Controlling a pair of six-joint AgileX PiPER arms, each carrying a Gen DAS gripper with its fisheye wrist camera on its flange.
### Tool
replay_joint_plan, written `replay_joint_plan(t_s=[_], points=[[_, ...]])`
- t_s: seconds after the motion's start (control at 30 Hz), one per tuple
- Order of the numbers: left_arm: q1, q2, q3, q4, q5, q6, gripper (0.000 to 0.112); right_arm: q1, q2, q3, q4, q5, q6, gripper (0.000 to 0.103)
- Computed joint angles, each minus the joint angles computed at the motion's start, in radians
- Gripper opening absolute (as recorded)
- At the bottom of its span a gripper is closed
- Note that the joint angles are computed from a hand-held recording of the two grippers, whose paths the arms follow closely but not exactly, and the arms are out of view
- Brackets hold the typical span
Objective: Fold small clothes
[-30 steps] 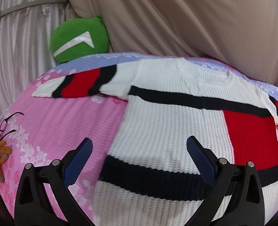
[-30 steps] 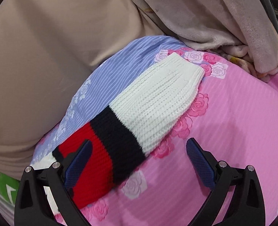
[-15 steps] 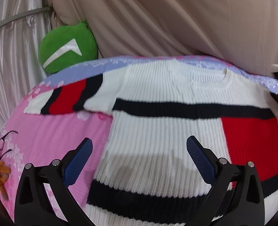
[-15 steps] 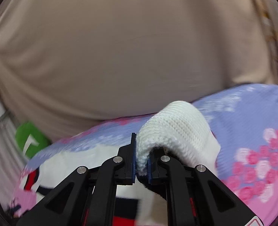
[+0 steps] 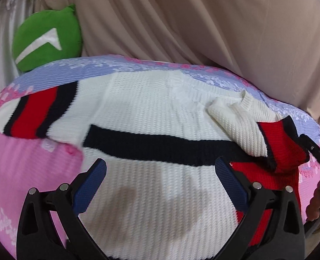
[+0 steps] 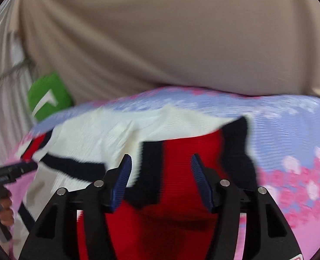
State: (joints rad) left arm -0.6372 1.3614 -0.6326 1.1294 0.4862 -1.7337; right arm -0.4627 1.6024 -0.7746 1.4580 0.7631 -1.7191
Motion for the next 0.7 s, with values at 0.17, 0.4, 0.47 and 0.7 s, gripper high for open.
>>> replay_joint_plan(t_s=[0.17,0.4,0.47,0.7], points=[[-0.022,0.066,-0.044,0.037,-0.054,-0.043,0.098,0.136,0.094,-0.089,-0.069,0.002,0.173,0.057],[0.032,-0.033,0.016,0.013,-0.017,-0.001,0.098,0.595,0.195,-0.195,-0.185,-0.095,0.360,0.056],[0.068,-0.078,0.040,-0.002,-0.009,0.030,0.098,0.632,0.151,-0.153,-0.124,-0.057,0.238,0.052],[0.186,-0.030,0.034,-0.055,-0.155,0.134,0.098,0.280,-0.066,0.014,0.000,-0.069,0.090,0.055]])
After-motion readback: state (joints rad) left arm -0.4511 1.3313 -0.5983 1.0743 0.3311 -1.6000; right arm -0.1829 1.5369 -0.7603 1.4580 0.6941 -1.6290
